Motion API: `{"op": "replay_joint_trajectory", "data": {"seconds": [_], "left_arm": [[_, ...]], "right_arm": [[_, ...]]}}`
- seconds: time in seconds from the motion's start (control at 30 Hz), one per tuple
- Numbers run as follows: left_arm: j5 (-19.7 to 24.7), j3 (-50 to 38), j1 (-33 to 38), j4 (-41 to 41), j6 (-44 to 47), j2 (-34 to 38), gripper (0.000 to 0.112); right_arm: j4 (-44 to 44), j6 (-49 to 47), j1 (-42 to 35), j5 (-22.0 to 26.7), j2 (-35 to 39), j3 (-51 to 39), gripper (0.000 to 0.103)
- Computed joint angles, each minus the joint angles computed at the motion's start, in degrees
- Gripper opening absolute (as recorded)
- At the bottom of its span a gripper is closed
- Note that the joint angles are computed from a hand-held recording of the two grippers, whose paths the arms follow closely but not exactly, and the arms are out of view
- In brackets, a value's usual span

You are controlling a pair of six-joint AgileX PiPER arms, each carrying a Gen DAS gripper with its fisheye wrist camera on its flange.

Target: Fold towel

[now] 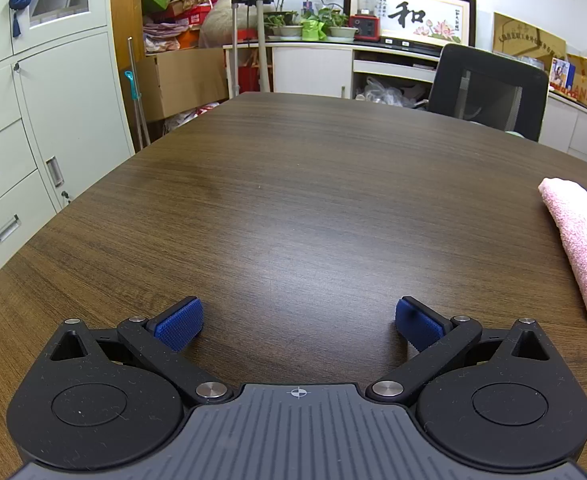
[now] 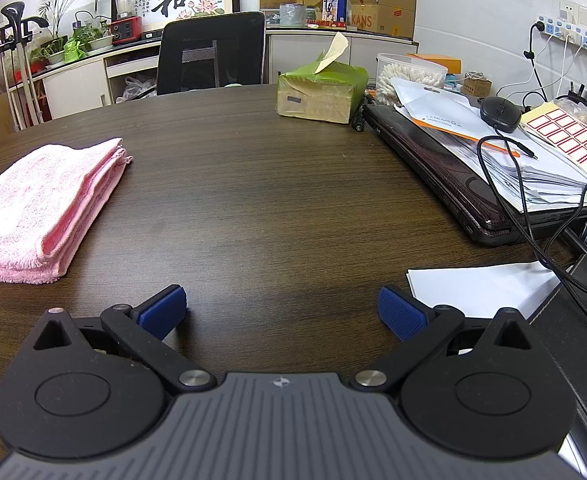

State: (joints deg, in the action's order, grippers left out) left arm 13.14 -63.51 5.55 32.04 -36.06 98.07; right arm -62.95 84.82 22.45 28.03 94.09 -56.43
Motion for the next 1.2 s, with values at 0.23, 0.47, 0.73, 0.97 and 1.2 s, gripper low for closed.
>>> {"op": "replay_joint_trajectory", "data": {"seconds": [0.23,0.47,0.73,0.97,1.2], "left_arm": [[0.0,0.0,0.0,0.0,0.0,0.0,0.103],[0.2,-0.1,-0.1,1.3,-1.6,0.2,0.103],[0.1,-0.2,0.1,1.1,-1.3,0.2,0.103],[0.1,-0.2,0.1,1.4,-1.6,0.3,0.103],[0.1,-0.1,0.0,1.6,-1.8,0.3,0.103]], "right_arm": [[0.0,0.0,0.0,0.0,0.0,0.0,0.103],[0.1,-0.1,0.0,0.0,0.0,0.0,0.103],[0.3,-0.2,0.1,0.2,-0.1,0.0,0.103],[0.4,-0.3,0.1,0.2,-0.2,0.0,0.103],[0.4,-0.3,0.1,0.2,-0.2,0.0,0.103]]}}
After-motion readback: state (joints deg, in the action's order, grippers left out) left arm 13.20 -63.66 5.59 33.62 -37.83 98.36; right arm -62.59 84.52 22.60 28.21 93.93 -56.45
